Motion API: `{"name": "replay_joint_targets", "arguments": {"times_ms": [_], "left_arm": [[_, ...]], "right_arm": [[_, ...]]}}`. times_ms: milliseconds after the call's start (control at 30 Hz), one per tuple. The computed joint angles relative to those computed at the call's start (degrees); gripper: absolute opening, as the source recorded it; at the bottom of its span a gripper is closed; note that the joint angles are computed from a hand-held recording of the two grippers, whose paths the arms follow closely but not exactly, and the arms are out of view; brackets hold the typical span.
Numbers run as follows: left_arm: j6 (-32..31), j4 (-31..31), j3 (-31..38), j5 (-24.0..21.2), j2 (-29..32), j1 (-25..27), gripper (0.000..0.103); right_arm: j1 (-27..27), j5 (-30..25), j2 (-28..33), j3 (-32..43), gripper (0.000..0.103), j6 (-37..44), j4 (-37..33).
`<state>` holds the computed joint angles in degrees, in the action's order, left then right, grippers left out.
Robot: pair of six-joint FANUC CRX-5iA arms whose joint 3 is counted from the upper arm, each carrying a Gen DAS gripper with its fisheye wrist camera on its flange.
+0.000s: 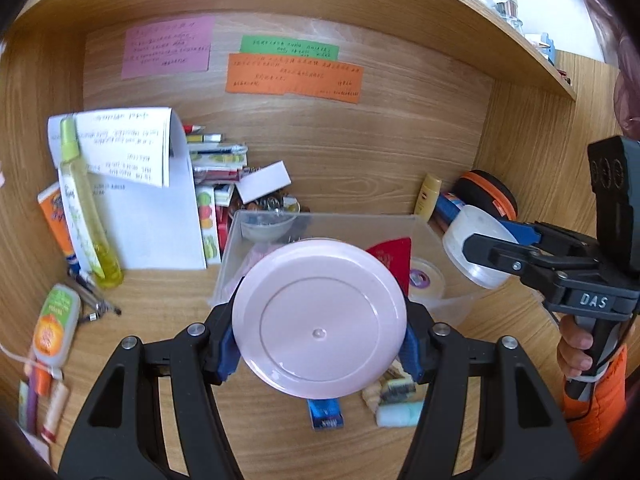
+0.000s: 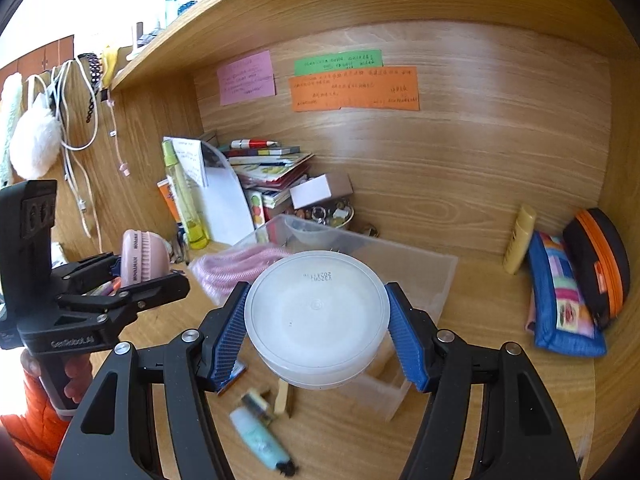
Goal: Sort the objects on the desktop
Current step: 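Lower the pink case into the clear box with the left gripper while the right releases the tub there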
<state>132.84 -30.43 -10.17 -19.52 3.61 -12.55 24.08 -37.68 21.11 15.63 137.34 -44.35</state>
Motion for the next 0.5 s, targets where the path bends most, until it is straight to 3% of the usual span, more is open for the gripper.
{"name": "replay_joint_targets", "arguments": {"times_ms": [300,500], "left_arm": [[-20.9,18.1,-0.5,4.9,2.3,5.2,0.062],[-38.1,36.0,-0.5,7.5,5.9,7.4,0.062]], "right_arm": [[1.5,-0.6,5.1,7.1,0.062,-7.0,6.3],[2.5,-2.1,8.8,12.2,0.062,-11.7,9.3]]}}
